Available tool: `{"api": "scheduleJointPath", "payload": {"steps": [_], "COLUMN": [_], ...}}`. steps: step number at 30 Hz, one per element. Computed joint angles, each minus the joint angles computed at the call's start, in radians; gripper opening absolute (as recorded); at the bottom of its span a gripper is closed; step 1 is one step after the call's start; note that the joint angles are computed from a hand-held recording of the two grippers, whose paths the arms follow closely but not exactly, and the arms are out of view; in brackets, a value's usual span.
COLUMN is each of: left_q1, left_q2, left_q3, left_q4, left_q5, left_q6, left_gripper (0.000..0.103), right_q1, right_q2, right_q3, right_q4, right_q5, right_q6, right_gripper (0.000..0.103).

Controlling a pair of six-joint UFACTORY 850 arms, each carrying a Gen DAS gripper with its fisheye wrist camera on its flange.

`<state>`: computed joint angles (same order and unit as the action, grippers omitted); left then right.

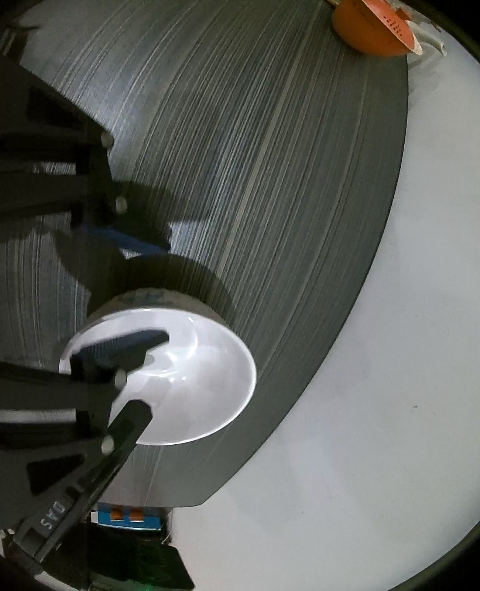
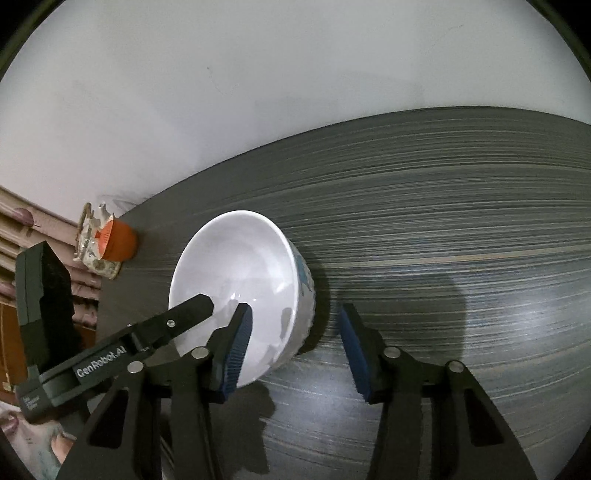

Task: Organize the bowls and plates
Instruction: 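Close both grippers on the rim of the 'Dog' bowl and lift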

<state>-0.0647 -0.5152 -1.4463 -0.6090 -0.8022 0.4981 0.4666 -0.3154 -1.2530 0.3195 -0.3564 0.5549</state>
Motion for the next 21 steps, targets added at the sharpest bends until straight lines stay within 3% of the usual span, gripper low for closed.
{"api": "scheduleJointPath", "payload": {"steps": [1, 5, 9, 13, 21], "left_q1": [-0.001, -0.002, -0.003, -0.010, -0.020], "left_q2": [-0.001, 0.002, 0.029, 0.080, 0.257], "left_q3": [0.000, 0.007, 0.030, 0.068, 0.203], "left_q4": [-0.002, -0.008, 0.008, 0.021, 0.014], "left_q5": [-0.007, -0.015, -0.017, -0.022, 0.003], "left_q6": [0.000, 0.008, 0.020, 0.028, 0.041], "left_gripper": [0.025, 0.020, 0.020, 0.020, 0.020], "right_q1": [0.004, 0.012, 0.014, 0.029, 0.066], "right_q2": [-0.011, -0.030, -0.018, 0.029, 0.156], "right_q3": [-0.013, -0.030, -0.014, 0.018, 0.090], "right_q4": [-0.022, -0.073, -0.048, -0.127, -0.276], "right_q5": [-0.008, -0.017, -0.013, -0.003, -0.019], "right_q6": [0.016, 0.060, 0.055, 0.131, 0.282], "right_gripper": [0.038, 0.021, 0.021, 0.021, 0.021]}}
